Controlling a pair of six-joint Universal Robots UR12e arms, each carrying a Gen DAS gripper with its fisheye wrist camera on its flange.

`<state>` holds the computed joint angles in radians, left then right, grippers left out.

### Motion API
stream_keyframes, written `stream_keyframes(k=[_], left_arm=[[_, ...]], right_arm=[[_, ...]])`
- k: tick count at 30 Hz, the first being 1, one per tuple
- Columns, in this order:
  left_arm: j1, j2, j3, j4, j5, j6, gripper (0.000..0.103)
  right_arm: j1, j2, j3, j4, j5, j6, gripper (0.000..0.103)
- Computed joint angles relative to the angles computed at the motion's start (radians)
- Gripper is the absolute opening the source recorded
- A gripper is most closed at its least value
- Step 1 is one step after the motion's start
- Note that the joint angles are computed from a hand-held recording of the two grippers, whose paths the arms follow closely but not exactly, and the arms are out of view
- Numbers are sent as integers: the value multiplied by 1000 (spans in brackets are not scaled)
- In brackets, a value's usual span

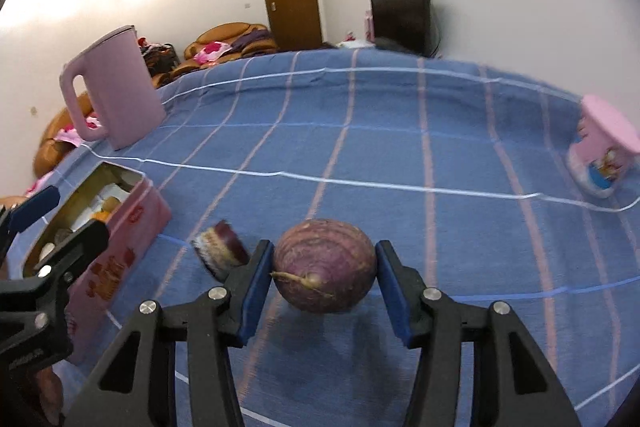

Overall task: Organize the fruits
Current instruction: 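Move both open grippers toward the purple fruit and the cylindrical cake, then grasp the cylindrical cake with the left gripper while the right grasps the purple fruit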

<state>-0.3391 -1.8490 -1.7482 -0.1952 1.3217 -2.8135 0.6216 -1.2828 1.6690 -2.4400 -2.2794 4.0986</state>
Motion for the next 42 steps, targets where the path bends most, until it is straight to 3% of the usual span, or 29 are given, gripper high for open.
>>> stream_keyframes(k=[4,8,12,15,24,26,28,29,42], left_arm=[[-22,-12,23,-57,-8,26,93],[-42,-26,44,-94,-9,55,91],[-61,-43,66,-133,10,70,84],[-65,-57,88,-182,12,71,71],[-68,-69,112,-268,-28,83,64],[-68,-73,118,-287,-39,86,54],[-61,-81,138,-352,-71,80,36],[-57,-84,146,-373,-83,75,37],[-45,-71,115,-299,-117,62,36]], right_arm=[[4,-22,18,52,-45,31,53],[2,-42,47,29,-52,48,53],[6,-44,50,23,-74,60,53],[6,-47,54,21,-78,74,53],[1,-43,44,45,-64,66,53],[2,-39,38,54,-69,63,53],[4,-36,33,59,-73,58,53],[4,-35,31,61,-73,54,53],[6,-38,56,-38,-60,-4,53]])
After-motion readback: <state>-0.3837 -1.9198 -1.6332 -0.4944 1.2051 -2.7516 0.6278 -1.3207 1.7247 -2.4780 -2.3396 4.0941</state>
